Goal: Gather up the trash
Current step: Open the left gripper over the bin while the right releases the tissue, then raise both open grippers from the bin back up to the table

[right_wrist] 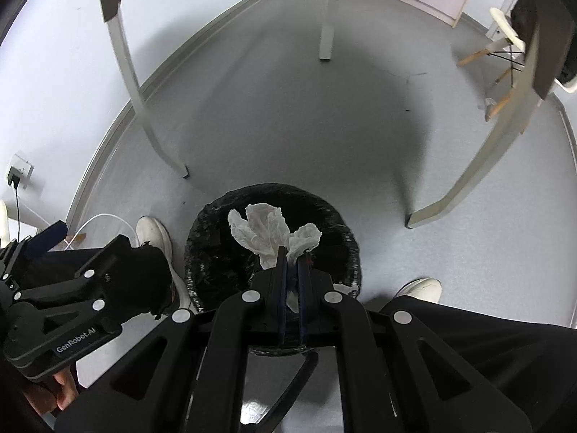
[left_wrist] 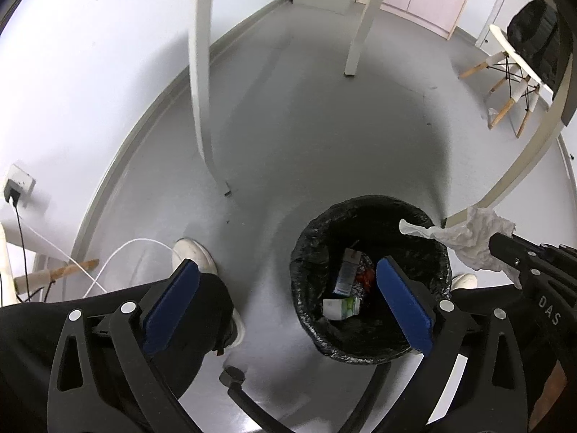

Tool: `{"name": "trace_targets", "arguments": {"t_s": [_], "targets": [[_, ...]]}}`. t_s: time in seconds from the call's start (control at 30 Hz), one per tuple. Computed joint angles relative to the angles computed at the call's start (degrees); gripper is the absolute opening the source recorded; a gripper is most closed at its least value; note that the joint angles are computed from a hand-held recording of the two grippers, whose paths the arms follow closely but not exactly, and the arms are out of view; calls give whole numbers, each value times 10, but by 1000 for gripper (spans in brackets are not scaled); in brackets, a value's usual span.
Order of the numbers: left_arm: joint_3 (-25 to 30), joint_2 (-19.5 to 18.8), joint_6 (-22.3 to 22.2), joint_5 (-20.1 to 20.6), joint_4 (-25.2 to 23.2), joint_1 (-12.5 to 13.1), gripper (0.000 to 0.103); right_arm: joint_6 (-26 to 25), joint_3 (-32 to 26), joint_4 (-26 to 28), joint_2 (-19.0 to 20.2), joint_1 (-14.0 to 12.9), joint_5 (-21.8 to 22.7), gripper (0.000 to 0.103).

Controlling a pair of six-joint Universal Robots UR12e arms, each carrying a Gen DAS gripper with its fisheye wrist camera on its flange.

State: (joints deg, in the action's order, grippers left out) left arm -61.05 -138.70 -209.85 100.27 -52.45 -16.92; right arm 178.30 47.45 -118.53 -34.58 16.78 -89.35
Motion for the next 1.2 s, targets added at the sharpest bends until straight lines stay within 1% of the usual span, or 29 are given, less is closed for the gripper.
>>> {"name": "trace_targets", "arguments": {"t_s": [0.2, 0.33, 0.37, 0.4, 0.47, 0.53, 0.67, 0.73, 0.8, 0.9, 1.0, 1.1, 1.2], "targets": [[-12, 8, -12, 0, -3, 5, 97, -5, -20, 19, 13, 7, 0, 6], [-20, 12, -20, -1, -6, 9, 97, -13, -25, 20, 16, 11, -4, 7], [-22, 12, -22, -1, -7, 9, 97, -16, -24, 20, 16, 11, -6, 12], [-22, 12, -24, -2, -10, 10, 97, -17, -23, 19, 15, 11, -6, 24], [-23, 12, -26, -7, -15, 11, 97, -17, -19, 7, 13, 12, -5, 36], [-24, 12, -28, -11, -15, 12, 97, -18, -17, 0, 12, 12, -4, 41], [-28, 14, -26, -9, -9, 12, 97, -9, -10, -16, 9, 12, -11, 63], [-29, 16, -26, -5, -7, 11, 97, -6, -3, -30, 6, 11, -10, 70], [-30, 17, -27, -6, -3, 10, 97, -6, 2, -40, 3, 11, -11, 81], [-34, 21, -29, -4, 3, 9, 97, -10, 12, -56, -2, 11, -14, 89], [-37, 24, -31, -4, 7, 9, 97, -11, 26, -81, -9, 10, -16, 93], [-45, 31, -33, -1, 20, 7, 97, -8, 38, -96, -16, 8, -18, 95], [-54, 40, -29, 12, 46, 3, 97, -3, 51, -103, -24, 8, -24, 95]]}}
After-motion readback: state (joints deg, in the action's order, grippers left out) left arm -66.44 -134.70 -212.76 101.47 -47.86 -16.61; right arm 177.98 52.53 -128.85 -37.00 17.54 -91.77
